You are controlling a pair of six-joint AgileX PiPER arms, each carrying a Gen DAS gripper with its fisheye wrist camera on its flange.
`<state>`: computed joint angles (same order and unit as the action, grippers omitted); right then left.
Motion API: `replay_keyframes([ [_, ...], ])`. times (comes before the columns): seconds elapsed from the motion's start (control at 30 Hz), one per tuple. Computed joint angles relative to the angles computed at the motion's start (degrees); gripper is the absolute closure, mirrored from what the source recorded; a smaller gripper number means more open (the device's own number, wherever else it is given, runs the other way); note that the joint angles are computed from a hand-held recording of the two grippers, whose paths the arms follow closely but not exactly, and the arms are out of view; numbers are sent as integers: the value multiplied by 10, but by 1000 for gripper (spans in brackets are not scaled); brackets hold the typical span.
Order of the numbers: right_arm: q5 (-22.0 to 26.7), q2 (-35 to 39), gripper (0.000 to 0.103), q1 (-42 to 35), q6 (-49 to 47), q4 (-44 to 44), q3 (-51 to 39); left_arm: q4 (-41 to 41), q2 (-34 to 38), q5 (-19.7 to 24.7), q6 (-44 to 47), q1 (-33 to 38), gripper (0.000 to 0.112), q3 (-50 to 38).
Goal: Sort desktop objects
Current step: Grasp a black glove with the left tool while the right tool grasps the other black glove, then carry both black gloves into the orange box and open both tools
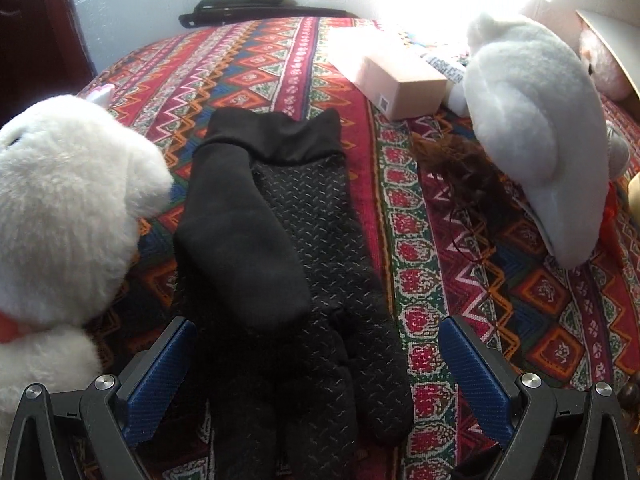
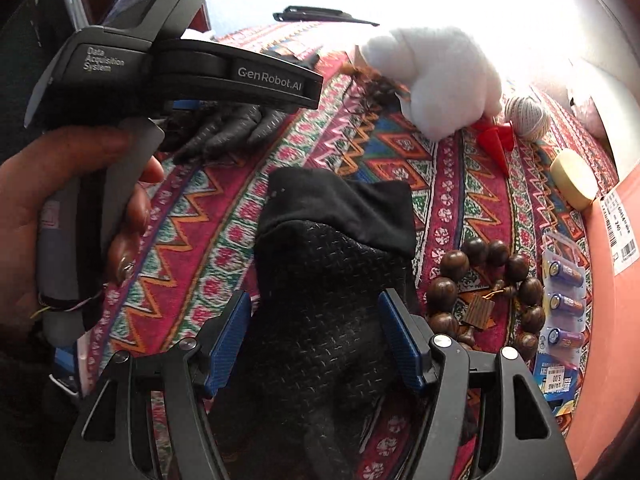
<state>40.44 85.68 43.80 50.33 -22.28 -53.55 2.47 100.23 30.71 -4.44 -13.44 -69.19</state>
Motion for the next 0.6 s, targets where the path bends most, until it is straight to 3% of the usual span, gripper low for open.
replay_keyframes([
  [0.1, -10, 14, 32, -8, -12, 1, 2, 49, 20, -6, -30, -11, 13, -8],
  [0.17, -12, 9, 54, -8, -18, -2, 3, 61, 22, -17, -45, -6, 24, -5],
  [0.2, -19, 0, 71, -18, -37, 16, 6, 67, 22, -22, -52, -4, 47, -3],
  [0.23, -26, -10, 82, -30, -60, 38, 9, 50, 16, -15, -36, -2, 84, -5],
  [0.3, -42, -33, 86, -61, -111, 94, 19, 18, 4, -1, -2, 4, 95, -10],
  [0.4, -45, -61, 87, -79, -130, 117, 29, -42, -31, 20, 45, 7, 96, -6],
  [0.6, -22, -134, 88, -63, -99, 88, 43, -57, -154, 37, 44, -13, 96, 46],
])
